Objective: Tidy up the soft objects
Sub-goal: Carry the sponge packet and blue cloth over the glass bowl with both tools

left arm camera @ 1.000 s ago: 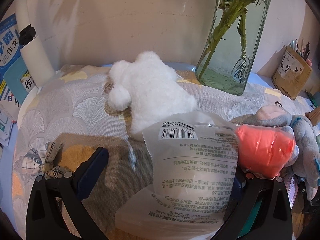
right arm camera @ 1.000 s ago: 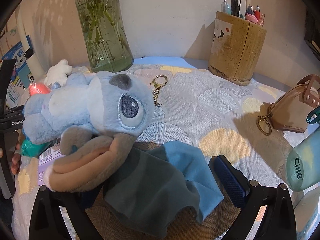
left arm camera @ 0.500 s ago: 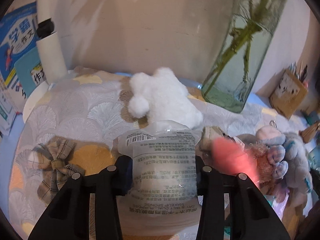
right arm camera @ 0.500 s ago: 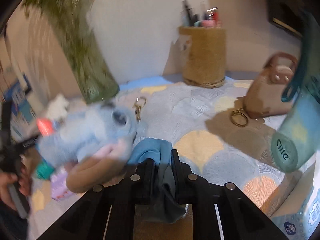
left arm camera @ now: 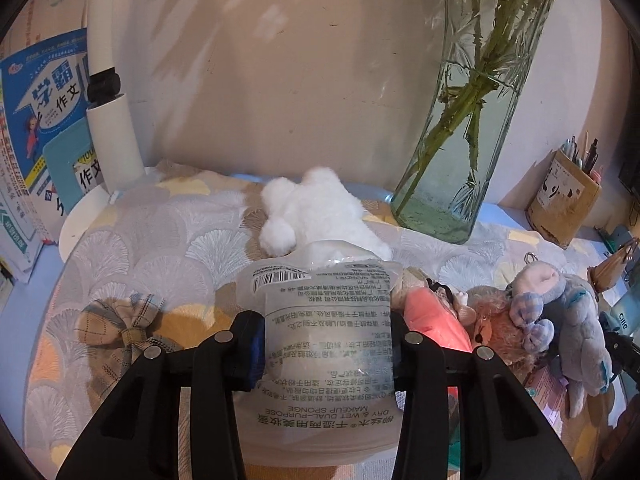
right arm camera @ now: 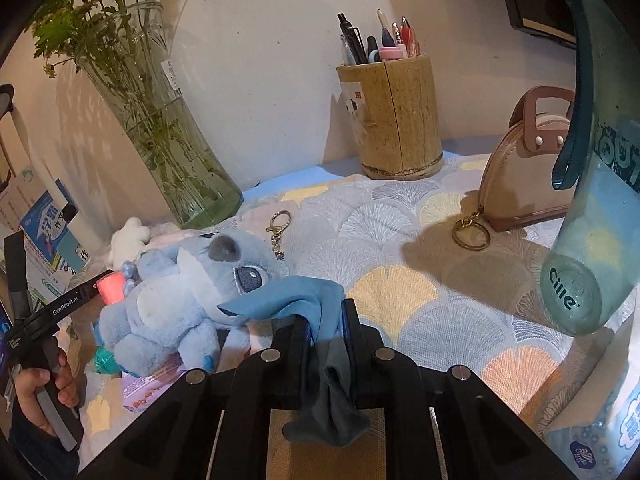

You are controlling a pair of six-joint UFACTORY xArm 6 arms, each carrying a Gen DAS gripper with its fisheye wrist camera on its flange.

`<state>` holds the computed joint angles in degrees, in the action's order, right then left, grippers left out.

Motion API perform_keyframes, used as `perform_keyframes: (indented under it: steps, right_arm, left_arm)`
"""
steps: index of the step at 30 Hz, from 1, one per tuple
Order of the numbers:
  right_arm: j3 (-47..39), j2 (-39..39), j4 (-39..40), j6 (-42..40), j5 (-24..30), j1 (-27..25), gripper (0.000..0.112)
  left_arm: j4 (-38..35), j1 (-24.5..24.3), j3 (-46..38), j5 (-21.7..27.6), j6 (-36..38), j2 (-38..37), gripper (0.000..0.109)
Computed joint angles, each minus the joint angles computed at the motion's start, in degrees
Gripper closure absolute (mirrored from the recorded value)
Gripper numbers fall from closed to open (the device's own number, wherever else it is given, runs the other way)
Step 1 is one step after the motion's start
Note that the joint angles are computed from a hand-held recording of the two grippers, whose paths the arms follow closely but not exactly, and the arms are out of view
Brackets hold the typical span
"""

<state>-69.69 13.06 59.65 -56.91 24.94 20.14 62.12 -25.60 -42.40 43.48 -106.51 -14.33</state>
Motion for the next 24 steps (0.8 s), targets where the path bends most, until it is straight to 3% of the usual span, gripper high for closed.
perform_keyframes:
  steps: [9, 14, 18, 24]
  right_arm:
    - [2.5, -2.3, 1.9, -4.8, -2.6, 1.7, 0.099]
    - [5.2, -5.9, 8.2, -12.1, -5.5, 2.7, 0.099]
    - [7.8, -10.3, 13.5, -15.8, -4.7, 2.5, 0.099]
    - [13.1, -15.9, 11.6, -14.6, -3.6, 3.4, 0.099]
  left_arm:
    - [2.0, -2.1, -0.3, 1.2, -2.3, -1.8, 0.070]
    - [2.0, -4.8, -3.6, 4.4, -0.2, 0.2, 0.070]
    - [3.5, -7.5, -4.0, 6.0, -2.6, -1.9, 0.070]
    - [4.6, -16.0, -9.1, 14.5, -1.4, 1.7, 0.070]
